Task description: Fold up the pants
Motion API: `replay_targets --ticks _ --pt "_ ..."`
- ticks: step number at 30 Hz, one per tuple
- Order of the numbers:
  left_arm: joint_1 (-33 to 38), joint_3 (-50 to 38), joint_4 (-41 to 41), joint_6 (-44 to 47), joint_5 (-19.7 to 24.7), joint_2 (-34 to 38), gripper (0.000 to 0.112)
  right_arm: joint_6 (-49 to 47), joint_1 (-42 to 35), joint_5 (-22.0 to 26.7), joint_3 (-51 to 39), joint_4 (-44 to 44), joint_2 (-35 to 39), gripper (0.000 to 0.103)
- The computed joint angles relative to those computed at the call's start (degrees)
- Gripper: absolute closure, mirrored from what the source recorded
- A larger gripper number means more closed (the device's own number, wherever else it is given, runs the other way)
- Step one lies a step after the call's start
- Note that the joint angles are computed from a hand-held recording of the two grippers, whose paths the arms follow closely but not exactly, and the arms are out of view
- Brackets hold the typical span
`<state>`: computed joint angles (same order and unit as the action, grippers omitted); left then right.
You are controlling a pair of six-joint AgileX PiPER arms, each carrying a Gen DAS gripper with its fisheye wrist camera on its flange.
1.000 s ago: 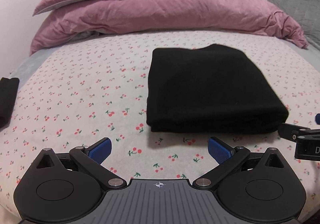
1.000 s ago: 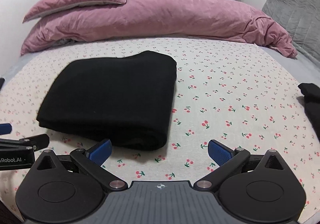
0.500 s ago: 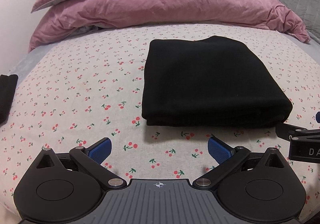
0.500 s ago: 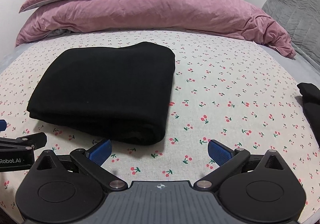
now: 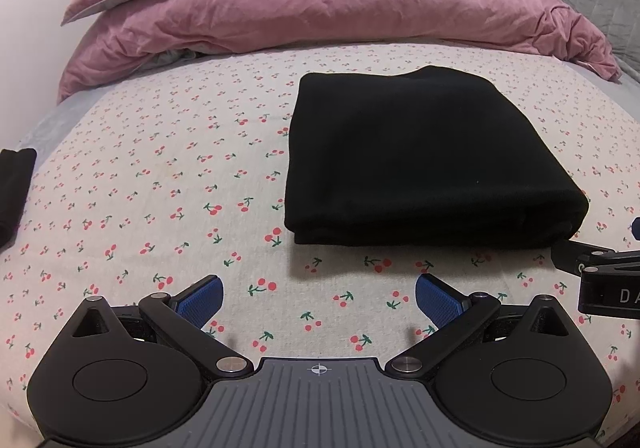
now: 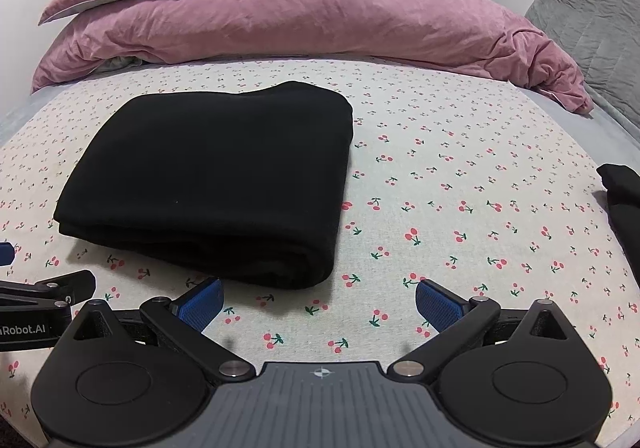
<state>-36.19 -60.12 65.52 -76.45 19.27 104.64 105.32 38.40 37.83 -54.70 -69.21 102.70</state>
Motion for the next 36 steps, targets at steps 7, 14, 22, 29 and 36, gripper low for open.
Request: replay_targets --ticks 7,14,22,29,36 --pt "-0.15 0.07 0.43 -0.79 0.40 0.21 0.009 0.14 -0.09 -0.47 -0.13 0.12 0.13 0.001" --pt "0.15 0.28 0.66 -0.83 0.25 0.14 0.009 0.49 0.04 -0.60 -0.13 -0.01 0.17 0.001" --pt "0.06 0.13 -0.19 -0.22 0.51 0.23 0.009 0.48 0.31 -0.41 -0.34 0.36 0.42 0.001" --pt "-0.02 0.28 0.51 -0.98 0.51 0.36 0.009 0.36 0.25 -0.56 -0.44 0.31 0.59 0.001" --pt "-0.07 0.22 0.45 -0.97 0.56 0.44 0.009 0.22 0.09 -0.85 -0.44 0.25 0.70 0.001"
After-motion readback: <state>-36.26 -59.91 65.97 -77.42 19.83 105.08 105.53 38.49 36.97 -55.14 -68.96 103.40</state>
